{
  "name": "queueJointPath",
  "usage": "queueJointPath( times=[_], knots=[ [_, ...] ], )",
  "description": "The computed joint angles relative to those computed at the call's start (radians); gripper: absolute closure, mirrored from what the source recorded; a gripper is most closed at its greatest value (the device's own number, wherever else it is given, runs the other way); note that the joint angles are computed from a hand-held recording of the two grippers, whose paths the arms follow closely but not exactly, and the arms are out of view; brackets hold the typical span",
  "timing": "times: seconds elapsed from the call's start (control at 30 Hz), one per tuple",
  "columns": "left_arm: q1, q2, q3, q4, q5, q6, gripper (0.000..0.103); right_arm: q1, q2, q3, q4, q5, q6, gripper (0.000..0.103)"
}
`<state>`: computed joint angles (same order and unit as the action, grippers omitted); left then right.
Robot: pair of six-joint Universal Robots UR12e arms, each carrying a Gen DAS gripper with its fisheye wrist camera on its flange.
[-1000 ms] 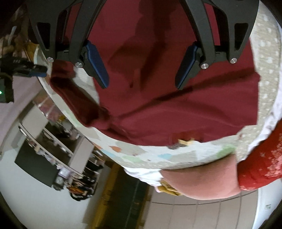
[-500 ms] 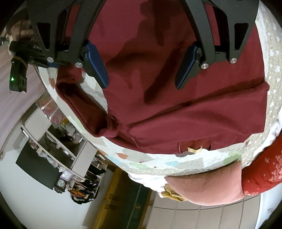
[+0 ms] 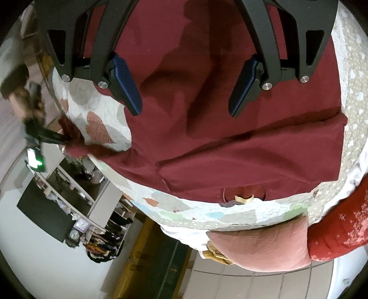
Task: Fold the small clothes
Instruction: 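Lift the held sleeve and fold it toward the sweater center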
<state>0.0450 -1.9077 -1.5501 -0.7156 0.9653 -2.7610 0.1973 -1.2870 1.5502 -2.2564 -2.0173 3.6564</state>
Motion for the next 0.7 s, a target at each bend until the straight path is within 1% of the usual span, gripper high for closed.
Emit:
queueJointPath(
  times=[0.03, 0.07, 0.1, 0.13, 0.17, 0.2, 0.23, 0.27, 0.3, 0.37, 0.4, 0.47, 0.53, 0.6, 0.63, 0.67, 0.7],
  knots=[
    [-0.001, 0.003, -0.002, 0.000, 0.004, 0.008, 0.025, -0.019, 0.007, -0.003, 0.022, 0.040, 0.015, 0.094],
    [-0.001, 0.004, -0.003, 0.004, 0.007, 0.015, 0.025, -0.035, 0.007, 0.002, 0.024, 0.086, 0.028, 0.094],
    [-0.001, 0.004, -0.004, 0.010, 0.009, 0.020, 0.025, -0.046, 0.000, 0.014, -0.002, 0.121, 0.046, 0.092],
    [-0.001, 0.003, -0.004, 0.016, 0.011, 0.022, 0.025, -0.052, -0.019, 0.039, -0.055, 0.138, 0.064, 0.085],
    [-0.001, 0.001, -0.002, 0.017, 0.011, 0.020, 0.025, -0.054, -0.041, 0.068, -0.104, 0.137, 0.082, 0.079],
    [-0.001, -0.003, 0.002, 0.016, 0.008, 0.015, 0.025, -0.052, -0.060, 0.092, -0.132, 0.123, 0.103, 0.063],
    [-0.001, -0.006, 0.004, 0.012, 0.001, 0.009, 0.025, -0.048, -0.084, 0.120, -0.155, 0.099, 0.140, 0.052],
    [0.000, -0.008, 0.006, 0.006, -0.008, 0.003, 0.025, -0.045, -0.108, 0.149, -0.176, 0.086, 0.181, 0.051],
    [-0.001, -0.010, 0.007, 0.002, -0.013, 0.000, 0.025, -0.046, -0.125, 0.168, -0.189, 0.101, 0.210, 0.051],
    [-0.004, -0.011, 0.006, -0.004, -0.017, -0.002, 0.025, -0.058, -0.160, 0.212, -0.230, 0.186, 0.267, 0.051],
    [-0.005, -0.010, 0.004, -0.007, -0.017, 0.000, 0.025, -0.065, -0.174, 0.239, -0.271, 0.232, 0.295, 0.051],
    [-0.007, -0.007, 0.002, -0.013, -0.017, 0.009, 0.025, -0.066, -0.182, 0.271, -0.312, 0.303, 0.340, 0.051],
    [-0.008, -0.003, -0.001, -0.013, -0.016, 0.016, 0.025, -0.060, -0.170, 0.273, -0.313, 0.311, 0.376, 0.051],
    [-0.006, 0.000, -0.003, -0.004, -0.015, 0.018, 0.025, -0.058, -0.155, 0.281, -0.328, 0.321, 0.433, 0.051],
    [-0.004, 0.002, -0.004, 0.004, -0.016, 0.015, 0.025, -0.054, -0.151, 0.290, -0.352, 0.315, 0.454, 0.050],
    [-0.001, 0.002, -0.004, 0.011, -0.016, 0.009, 0.025, -0.049, -0.145, 0.296, -0.382, 0.291, 0.461, 0.050],
    [0.001, 0.001, -0.003, 0.015, -0.016, 0.003, 0.025, -0.043, -0.135, 0.294, -0.418, 0.261, 0.450, 0.058]
  ],
)
